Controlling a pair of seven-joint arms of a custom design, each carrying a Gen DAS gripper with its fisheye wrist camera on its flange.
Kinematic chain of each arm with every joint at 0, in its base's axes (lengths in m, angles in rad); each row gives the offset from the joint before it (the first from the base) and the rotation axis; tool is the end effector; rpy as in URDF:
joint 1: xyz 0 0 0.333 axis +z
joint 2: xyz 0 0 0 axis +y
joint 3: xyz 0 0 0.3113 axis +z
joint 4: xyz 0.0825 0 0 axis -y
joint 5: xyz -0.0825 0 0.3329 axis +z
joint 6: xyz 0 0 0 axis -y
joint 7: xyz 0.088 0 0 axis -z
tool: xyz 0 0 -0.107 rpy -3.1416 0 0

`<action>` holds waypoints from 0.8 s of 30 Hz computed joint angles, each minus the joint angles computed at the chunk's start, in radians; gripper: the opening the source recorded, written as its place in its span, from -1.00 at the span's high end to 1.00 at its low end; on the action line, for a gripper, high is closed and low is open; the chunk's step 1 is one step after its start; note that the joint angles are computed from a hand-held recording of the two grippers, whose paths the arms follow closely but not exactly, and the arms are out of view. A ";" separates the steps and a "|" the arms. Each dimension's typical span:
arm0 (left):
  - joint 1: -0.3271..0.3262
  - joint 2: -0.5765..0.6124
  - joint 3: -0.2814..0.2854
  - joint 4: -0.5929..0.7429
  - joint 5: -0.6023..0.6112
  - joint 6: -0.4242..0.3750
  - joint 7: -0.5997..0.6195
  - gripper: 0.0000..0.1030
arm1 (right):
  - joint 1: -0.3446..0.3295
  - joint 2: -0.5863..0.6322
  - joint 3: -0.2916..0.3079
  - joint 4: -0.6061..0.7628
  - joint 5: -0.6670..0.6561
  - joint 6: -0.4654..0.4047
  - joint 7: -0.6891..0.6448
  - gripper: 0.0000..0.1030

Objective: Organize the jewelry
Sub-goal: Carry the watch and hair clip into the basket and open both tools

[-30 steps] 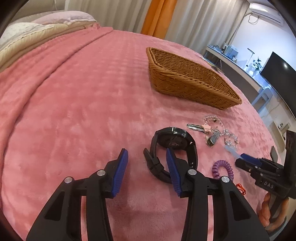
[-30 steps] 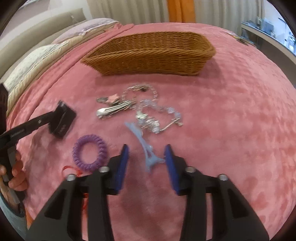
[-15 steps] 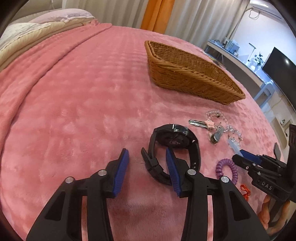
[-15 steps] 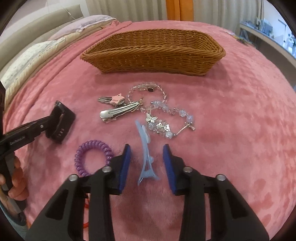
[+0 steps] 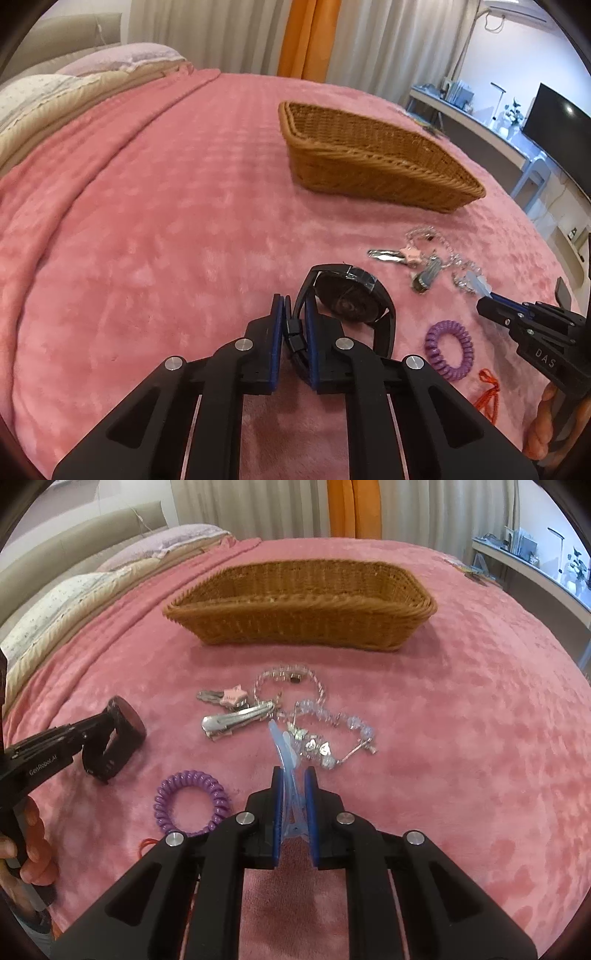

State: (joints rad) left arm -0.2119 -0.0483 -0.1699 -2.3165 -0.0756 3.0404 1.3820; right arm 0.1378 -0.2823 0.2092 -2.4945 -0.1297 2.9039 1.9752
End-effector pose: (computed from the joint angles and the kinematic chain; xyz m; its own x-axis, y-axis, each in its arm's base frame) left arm 0.4780 -0.1869 0.4816 -0.1913 -0.9650 0.1794 -0.7385 0.0211 -0.6739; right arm 0.4143 0.1641 0.4919 0.1042 -0.9899 -0.0959 -0.7749 -0.0204 -0.6317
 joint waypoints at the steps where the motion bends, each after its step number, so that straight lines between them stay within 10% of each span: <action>1: -0.007 -0.005 0.003 -0.005 -0.029 0.011 0.023 0.82 | 0.005 -0.008 -0.006 0.000 0.007 0.001 -0.006 0.81; 13: -0.082 0.002 0.038 0.144 -0.227 0.031 0.195 0.82 | -0.085 -0.030 0.035 0.155 -0.068 -0.023 -0.039 0.81; 24: 0.002 0.289 -0.048 0.586 0.116 -0.082 -0.050 0.82 | 0.001 0.252 -0.101 0.495 -0.036 -0.075 -0.122 0.81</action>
State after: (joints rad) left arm -0.2103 0.2406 -0.2180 -1.7303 0.0406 2.9582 1.3325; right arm 0.1386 -0.0304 0.1085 -1.9999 -0.1652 2.8291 1.8533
